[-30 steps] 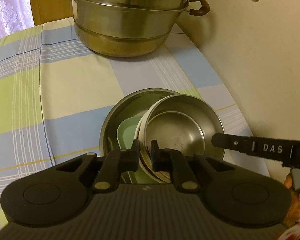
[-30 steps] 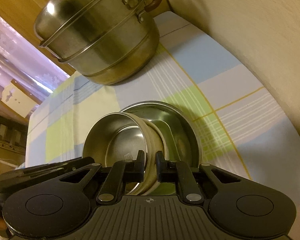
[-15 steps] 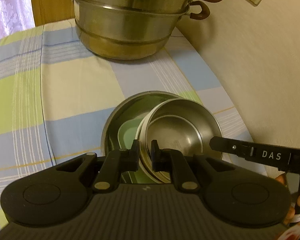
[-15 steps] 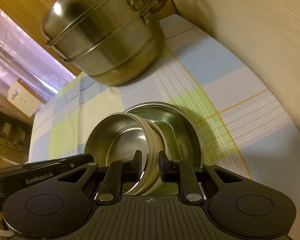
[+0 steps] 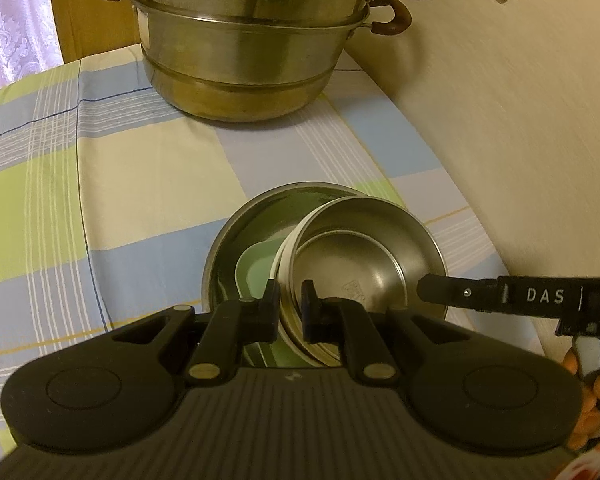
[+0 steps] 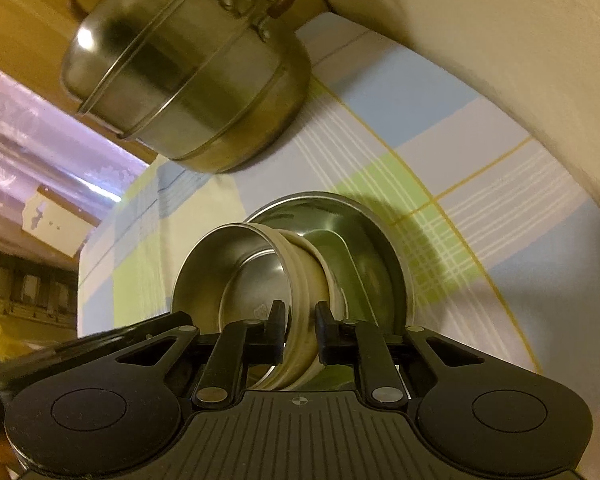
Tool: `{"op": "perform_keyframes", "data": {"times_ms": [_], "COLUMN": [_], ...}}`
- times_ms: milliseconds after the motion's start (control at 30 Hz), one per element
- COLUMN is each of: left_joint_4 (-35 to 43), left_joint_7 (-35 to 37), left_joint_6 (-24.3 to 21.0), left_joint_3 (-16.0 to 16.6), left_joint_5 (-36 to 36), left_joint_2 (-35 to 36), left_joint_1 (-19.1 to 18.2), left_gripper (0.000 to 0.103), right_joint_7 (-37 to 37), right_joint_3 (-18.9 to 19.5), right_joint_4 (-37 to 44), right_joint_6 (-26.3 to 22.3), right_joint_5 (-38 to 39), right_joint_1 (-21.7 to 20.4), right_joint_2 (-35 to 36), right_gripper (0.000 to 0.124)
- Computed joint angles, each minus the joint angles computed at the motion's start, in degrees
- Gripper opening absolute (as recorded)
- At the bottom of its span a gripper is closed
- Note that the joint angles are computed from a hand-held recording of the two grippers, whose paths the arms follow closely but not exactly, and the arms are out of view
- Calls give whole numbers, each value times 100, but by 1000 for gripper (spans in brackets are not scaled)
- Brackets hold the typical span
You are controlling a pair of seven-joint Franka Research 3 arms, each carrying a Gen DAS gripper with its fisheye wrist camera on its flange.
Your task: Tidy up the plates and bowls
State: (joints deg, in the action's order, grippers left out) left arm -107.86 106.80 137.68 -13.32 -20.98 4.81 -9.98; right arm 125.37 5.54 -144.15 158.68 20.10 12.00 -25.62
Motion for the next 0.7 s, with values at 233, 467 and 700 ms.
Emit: {"op": "perform_keyframes", "data": {"times_ms": [233, 467, 700], "left_joint_4": [40, 29, -40], "left_joint_7": [-31, -50, -90], "left_joint_6": [-19, 0, 91], "left_joint_3": [-6, -17, -14], "left_joint_5": [79, 101, 132], "left_joint_2": [33, 30, -20], "left_joint_1": [-8, -5, -21], "left_gripper": [9, 9, 9], "right_joint_7": [189, 282, 238], "right_joint_3": [-127, -134, -48], "right_joint_4": [264, 301, 342], "right_joint_6": [-457, -555, -570], "right_joint_5": [208, 231, 11], "right_joint_1": [-12, -40, -85], "right_joint_2": [62, 97, 115], "right_gripper": [15, 15, 17]}}
